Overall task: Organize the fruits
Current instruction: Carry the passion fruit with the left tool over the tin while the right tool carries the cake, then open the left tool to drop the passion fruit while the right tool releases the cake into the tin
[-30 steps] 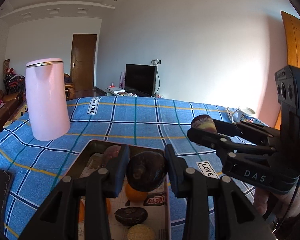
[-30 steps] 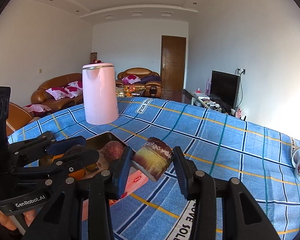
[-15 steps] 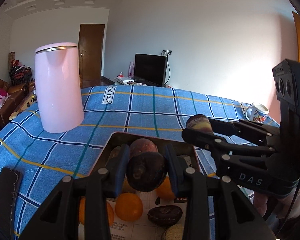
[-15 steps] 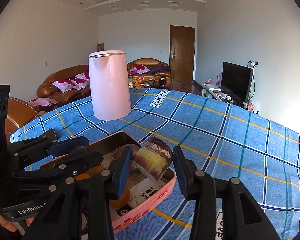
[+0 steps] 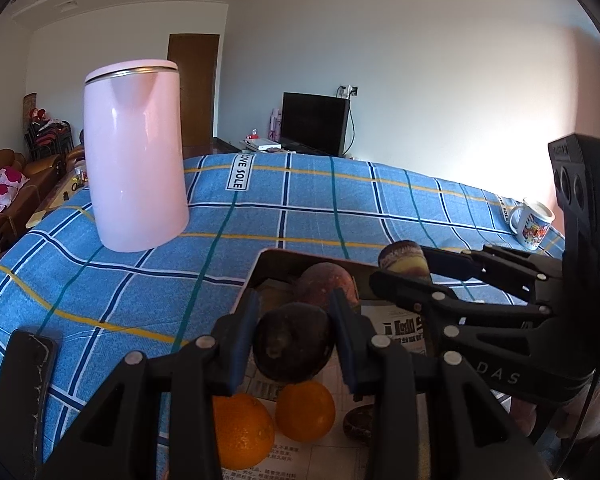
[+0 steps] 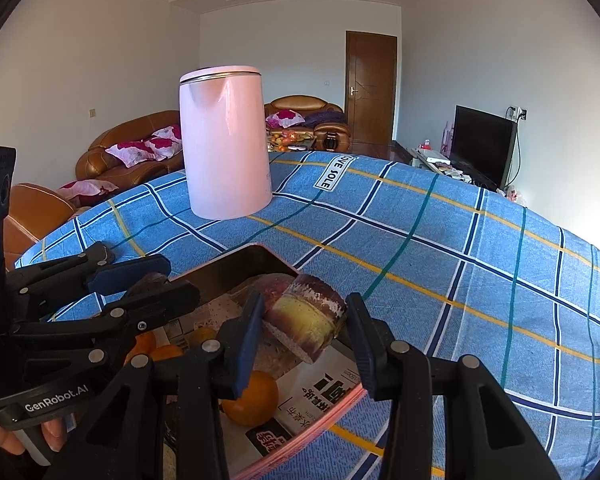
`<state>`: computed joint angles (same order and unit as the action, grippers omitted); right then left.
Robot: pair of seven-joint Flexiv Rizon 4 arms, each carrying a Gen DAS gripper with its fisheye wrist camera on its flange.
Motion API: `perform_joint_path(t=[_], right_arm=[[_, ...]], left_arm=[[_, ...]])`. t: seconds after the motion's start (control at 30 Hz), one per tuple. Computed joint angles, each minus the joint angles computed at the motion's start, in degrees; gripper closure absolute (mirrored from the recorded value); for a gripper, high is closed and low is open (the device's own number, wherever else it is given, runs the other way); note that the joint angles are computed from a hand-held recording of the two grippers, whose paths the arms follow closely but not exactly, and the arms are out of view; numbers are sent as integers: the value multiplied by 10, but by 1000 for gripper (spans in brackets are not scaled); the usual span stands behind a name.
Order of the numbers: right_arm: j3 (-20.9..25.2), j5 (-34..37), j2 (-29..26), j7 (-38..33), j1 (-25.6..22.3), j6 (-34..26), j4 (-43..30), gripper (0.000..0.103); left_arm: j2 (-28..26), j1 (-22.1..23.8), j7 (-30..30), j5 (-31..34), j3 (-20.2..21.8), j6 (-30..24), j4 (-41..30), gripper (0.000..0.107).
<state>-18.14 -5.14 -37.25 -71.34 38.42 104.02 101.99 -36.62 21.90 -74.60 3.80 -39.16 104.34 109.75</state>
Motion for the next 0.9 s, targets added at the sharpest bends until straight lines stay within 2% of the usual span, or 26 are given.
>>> perform_joint_path(t=[0.23, 0.33, 0.67, 0.9], right_arm=[[4, -15, -4, 11, -3, -24, -9, 59], [19, -26, -4, 18, -17, -33, -13, 59], [34, -60, -6, 48, -36, -57, -18, 59], [71, -83, -12, 61, -69, -64, -26, 59]], left_arm=[[-1, 0, 13, -13, 0, -22, -4, 68], [0, -5, 23, -23, 5, -32, -6, 68], [8, -31, 55, -56, 27, -47, -8, 68], [14, -50, 70, -76, 47, -52, -8, 68]])
